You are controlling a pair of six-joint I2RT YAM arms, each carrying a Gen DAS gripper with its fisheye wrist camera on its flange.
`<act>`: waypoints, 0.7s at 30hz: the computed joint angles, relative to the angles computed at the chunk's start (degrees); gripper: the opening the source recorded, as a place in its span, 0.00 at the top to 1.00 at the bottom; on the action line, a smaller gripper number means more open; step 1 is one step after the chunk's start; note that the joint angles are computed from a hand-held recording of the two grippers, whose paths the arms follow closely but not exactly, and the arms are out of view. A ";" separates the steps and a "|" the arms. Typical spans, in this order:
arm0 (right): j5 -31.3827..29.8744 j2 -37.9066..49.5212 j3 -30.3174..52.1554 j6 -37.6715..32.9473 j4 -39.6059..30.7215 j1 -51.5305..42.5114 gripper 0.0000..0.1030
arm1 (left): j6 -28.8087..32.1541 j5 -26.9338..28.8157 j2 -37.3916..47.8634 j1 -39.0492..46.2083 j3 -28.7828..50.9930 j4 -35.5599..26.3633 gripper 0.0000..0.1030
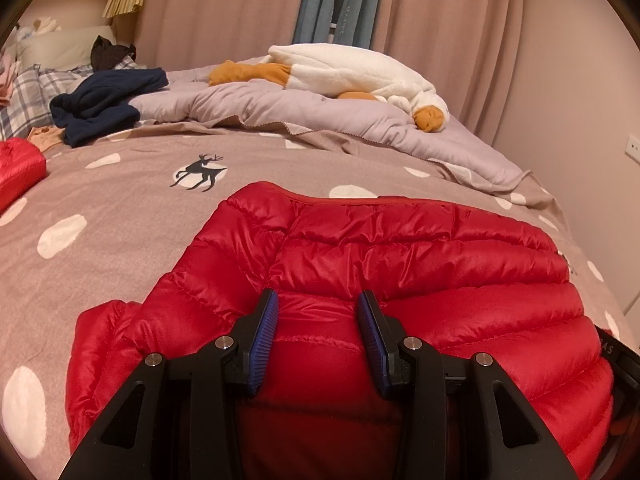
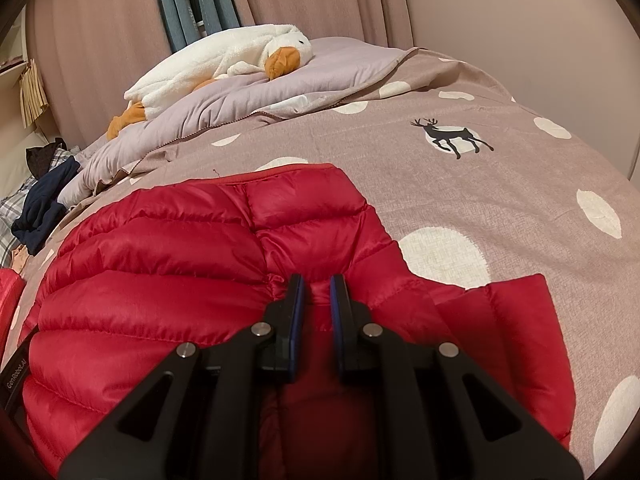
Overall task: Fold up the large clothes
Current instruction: 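Close both grippers on the folded jacket edge, then fold the held edge over the jacket and open both grippers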
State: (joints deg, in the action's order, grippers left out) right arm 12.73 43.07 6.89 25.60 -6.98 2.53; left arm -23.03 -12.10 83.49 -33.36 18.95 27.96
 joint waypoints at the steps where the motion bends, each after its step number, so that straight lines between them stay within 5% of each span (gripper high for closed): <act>1: -0.07 0.12 0.00 -0.03 0.16 -0.07 0.88 | 0.03 0.03 -0.04 0.05 -0.06 0.01 0.59; 21: -0.12 -0.88 -0.12 -0.02 -0.74 -0.06 0.87 | 0.14 -0.06 0.51 0.07 0.38 0.02 0.59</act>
